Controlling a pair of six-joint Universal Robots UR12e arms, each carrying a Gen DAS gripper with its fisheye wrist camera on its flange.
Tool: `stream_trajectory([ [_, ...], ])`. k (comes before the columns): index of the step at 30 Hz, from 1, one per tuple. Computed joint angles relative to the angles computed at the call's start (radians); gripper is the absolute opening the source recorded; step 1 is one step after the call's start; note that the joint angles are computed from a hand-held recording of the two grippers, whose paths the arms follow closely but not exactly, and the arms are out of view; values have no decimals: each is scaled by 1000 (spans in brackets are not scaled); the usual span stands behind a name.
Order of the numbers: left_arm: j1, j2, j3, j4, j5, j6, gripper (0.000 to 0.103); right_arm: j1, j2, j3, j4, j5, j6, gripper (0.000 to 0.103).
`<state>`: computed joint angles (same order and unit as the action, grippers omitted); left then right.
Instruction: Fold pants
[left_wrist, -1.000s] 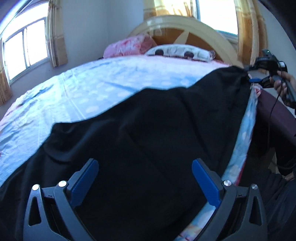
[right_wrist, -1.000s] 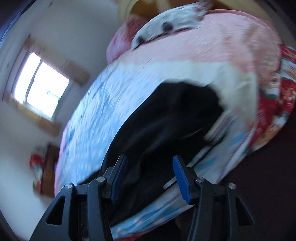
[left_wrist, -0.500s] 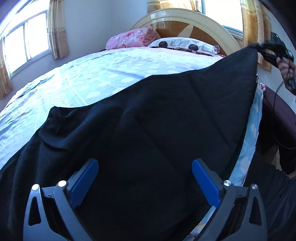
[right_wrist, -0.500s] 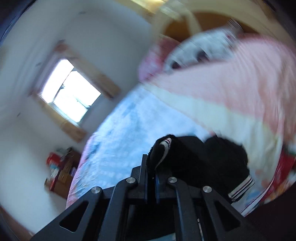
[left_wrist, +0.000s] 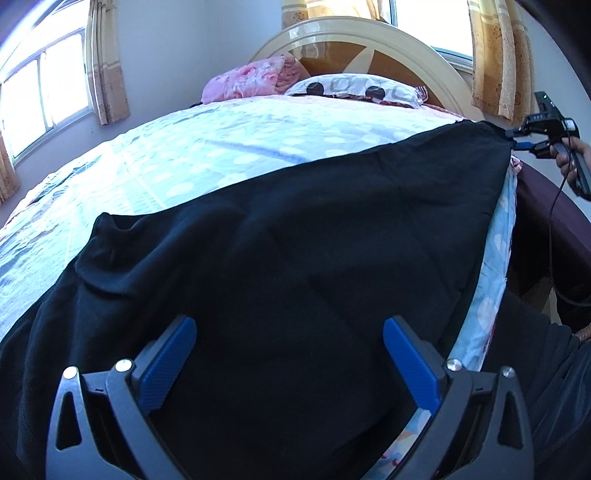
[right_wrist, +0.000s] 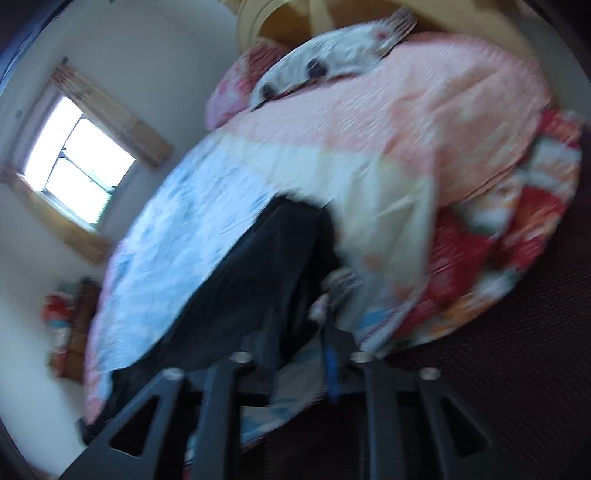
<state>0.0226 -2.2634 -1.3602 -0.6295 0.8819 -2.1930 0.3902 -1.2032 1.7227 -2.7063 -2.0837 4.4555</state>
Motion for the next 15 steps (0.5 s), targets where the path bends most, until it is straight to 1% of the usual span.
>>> stream_trajectory([
  [1,0,0,-3,8,-3,1,103,4,-14,6,26,-29,33,42],
  [2,-1,0,-5,13,-4,-1,103,6,-26,9,49,-58,55,42],
  [3,0,-1,-5,12,-8,0,103,6,-33,15,52,-81,59,42],
  [4,1,-1,-2,6,-11,2,103,0,-39,20,21,-93,37,42],
  [5,1,-2,1,-2,-14,5,103,-11,-40,23,-12,-74,15,42],
  [6,1,-3,5,-9,-16,6,103,-30,-42,27,-60,-28,-18,42],
  [7,2,-3,6,-13,-19,6,103,-46,-40,22,-78,5,-47,42],
  [8,2,-3,5,-12,-21,4,103,-59,-36,11,-75,36,-73,42],
  [9,2,-3,3,-6,-21,2,103,-73,-33,0,-61,82,-99,42],
  [10,2,-3,1,1,-18,0,103,-95,-28,-20,-21,145,-123,42],
  [13,0,-2,-7,23,-11,-4,103,-132,-9,-66,97,284,-136,42],
  [15,1,-2,-8,23,-12,-6,103,-125,1,-93,155,280,-159,26],
])
